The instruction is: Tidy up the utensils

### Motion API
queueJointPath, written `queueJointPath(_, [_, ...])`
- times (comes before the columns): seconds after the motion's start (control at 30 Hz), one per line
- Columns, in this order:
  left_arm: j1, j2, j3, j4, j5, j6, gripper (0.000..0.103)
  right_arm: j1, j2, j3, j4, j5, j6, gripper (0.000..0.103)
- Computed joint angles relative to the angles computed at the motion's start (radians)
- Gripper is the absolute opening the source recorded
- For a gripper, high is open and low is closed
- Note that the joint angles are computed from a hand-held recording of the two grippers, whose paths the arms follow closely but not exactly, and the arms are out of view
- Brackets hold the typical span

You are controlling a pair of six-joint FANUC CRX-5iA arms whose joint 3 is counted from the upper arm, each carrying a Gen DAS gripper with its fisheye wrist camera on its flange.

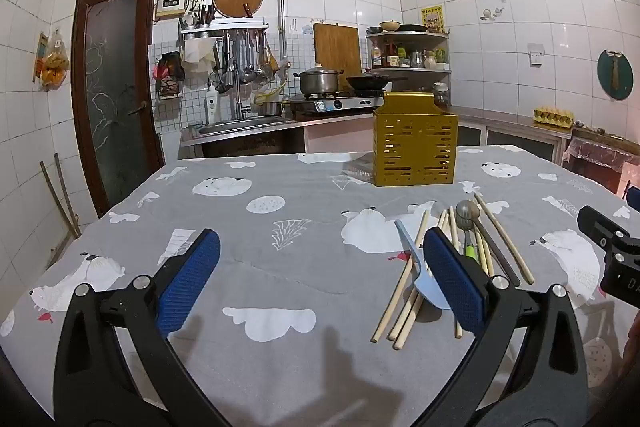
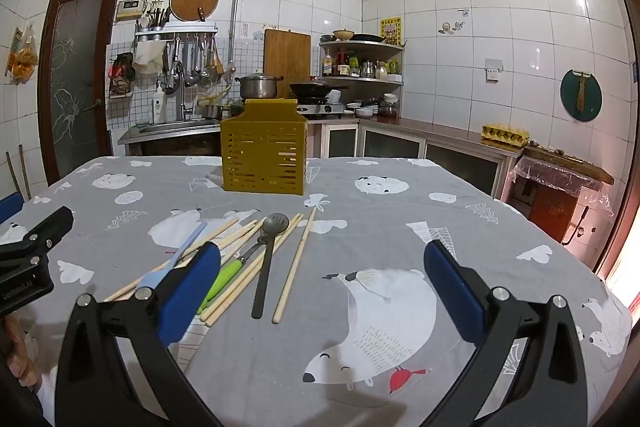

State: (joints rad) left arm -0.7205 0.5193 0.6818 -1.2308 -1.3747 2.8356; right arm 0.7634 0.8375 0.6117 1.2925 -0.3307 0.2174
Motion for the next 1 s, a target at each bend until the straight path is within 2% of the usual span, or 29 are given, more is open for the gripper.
queueJointPath(0.9, [0.000,-0.001,0.000,0.001,0.001,0.001,0.098,-0.002,-0.001,-0.003,0.007,-0.004,-0.011,0.099])
queueJointPath(1.0, [0.001,-0.001,0.000,0.002,0.001,0.000,0.098,0.002,0.010,0.018,-0.021,-0.012,0.017,0.099])
